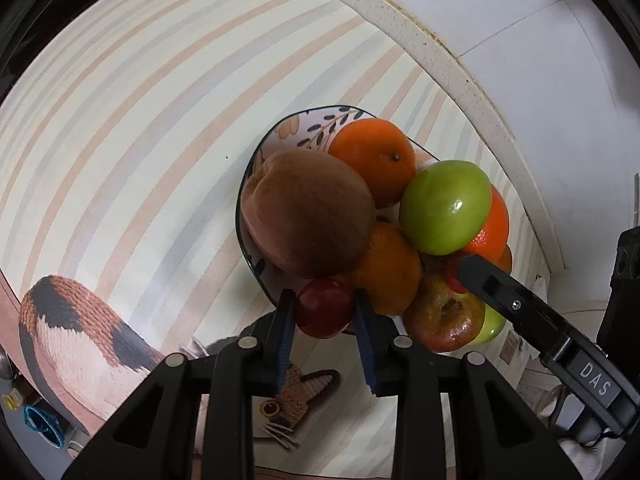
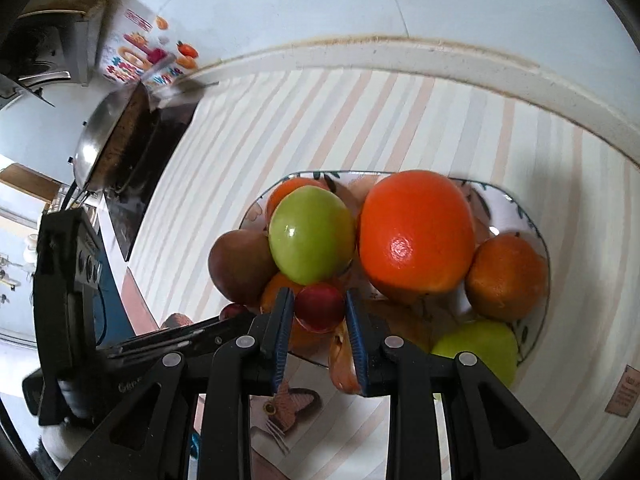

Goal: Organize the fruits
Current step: 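Open both grippers to drop the tomatoes onto the plate and lift away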

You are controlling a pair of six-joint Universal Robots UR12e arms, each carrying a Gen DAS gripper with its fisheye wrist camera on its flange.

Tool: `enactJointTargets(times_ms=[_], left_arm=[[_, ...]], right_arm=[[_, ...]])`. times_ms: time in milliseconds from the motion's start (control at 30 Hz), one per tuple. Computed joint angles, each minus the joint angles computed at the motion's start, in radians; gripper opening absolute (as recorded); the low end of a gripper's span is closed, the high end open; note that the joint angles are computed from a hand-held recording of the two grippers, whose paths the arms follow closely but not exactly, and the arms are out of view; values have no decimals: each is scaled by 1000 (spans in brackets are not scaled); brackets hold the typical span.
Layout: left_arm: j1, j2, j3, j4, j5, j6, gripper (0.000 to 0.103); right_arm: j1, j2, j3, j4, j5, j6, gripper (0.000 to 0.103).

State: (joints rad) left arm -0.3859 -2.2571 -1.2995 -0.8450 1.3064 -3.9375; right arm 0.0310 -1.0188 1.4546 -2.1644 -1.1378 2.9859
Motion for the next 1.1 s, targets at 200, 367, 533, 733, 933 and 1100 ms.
enactJointTargets(times_ms=[200,367,533,733,933,1100], left_arm=[[-8,-2,26,-61,51,21,33],[-11,3,31,-70,91,39,51],[-30,28,28,-93,201,65,88],[-69,57,29,-123,334,89,92],[-110,87,21,-118,418,80,92],[-136,115,11,-97,464,59,92]], right_arm=[[-10,-2,-3,0,15,44,56],[-24,-34,32,-38,13,71,60],[-12,-90,90,-138,-129,66,86],[17,-152,159,-236,-327,24,94],[0,-203,206,-240,-322,12,95],[-13,-248,244,-265,-311,-2,95]])
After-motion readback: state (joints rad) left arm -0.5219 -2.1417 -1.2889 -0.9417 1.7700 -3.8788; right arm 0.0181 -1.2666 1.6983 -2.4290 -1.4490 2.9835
